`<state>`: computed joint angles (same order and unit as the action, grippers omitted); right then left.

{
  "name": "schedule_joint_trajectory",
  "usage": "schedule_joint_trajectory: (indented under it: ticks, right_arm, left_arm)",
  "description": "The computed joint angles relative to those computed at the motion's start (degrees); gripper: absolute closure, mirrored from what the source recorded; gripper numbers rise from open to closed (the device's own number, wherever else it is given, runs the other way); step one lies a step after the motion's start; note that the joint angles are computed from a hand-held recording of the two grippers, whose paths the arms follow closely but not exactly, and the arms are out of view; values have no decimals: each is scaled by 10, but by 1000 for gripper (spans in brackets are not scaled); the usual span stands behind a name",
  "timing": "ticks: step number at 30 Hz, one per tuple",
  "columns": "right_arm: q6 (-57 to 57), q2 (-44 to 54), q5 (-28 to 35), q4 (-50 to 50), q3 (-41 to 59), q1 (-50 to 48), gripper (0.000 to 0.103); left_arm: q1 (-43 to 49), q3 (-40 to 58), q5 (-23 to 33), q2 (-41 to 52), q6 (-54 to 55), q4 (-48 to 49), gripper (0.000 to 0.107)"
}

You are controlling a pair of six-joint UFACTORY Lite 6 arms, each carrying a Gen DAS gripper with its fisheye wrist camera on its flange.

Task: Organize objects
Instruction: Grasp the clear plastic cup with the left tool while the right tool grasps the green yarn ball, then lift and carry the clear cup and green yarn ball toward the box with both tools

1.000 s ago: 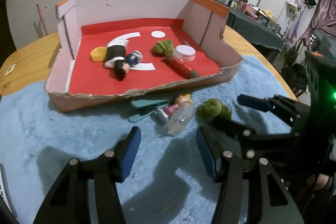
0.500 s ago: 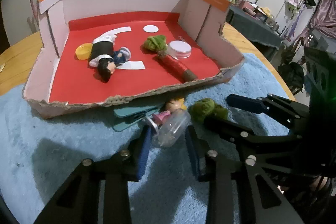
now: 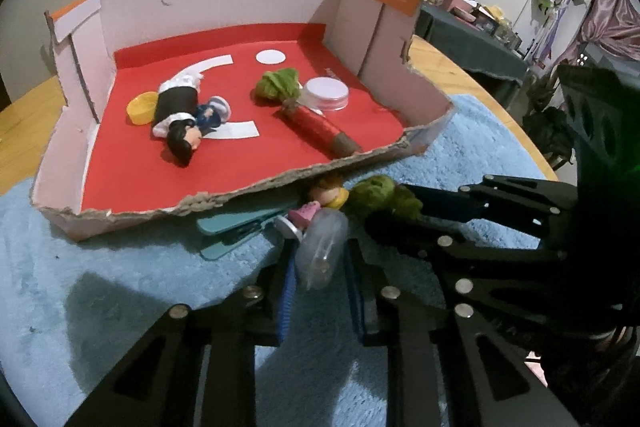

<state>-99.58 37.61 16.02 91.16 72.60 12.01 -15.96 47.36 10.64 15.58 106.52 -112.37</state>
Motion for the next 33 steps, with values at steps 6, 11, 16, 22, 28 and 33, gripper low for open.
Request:
schedule_joint_trajectory:
  ticks: [6,11,16,22,28,33]
  right_arm:
    - [-89,-37,-1,96,-49,2,77]
    - [-146,-63,-13,161,-85,15,77]
    - [-183,-86,-9,205,-116,24,77]
    - [-208,-107,-9,238,-140,41,77]
    - [-191,-113,-13,230,-141,62,77]
    - [-148,-116,-17,191,-129,66,77]
  left_arm:
    - [9,-31,4,-29,29,-35,89]
    - [15,-57,4,-53,59,-73,89]
    - [14,-91,2,-87,115,-131,89]
    - [33,-122,9,-117,117,-134,89]
    - [44,-137,13,-145,79,-92,89]
    - [52,-135,15,-158,39,-50,89]
